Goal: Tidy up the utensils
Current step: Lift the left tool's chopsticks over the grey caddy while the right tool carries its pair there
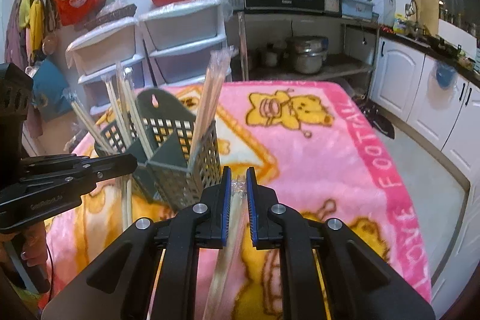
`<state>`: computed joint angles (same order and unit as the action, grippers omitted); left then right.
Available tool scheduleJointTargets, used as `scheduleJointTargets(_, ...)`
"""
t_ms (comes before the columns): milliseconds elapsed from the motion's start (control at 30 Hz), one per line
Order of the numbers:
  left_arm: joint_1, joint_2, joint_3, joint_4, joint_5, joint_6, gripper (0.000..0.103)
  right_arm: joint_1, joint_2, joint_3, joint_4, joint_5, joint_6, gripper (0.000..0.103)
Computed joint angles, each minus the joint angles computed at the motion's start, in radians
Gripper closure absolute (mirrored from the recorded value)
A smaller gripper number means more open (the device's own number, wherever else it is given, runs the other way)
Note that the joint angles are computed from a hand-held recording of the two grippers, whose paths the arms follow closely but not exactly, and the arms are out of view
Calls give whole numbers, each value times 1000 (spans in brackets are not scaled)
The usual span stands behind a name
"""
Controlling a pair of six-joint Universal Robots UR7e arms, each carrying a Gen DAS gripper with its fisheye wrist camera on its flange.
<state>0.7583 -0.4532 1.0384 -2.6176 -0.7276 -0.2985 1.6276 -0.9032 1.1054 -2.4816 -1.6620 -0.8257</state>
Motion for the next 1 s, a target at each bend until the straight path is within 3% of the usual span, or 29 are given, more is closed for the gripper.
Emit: scheduleJointTargets(1000, -61, -7, -97, -161, 94, 228, 102, 68, -10, -82, -36, 169, 17, 94)
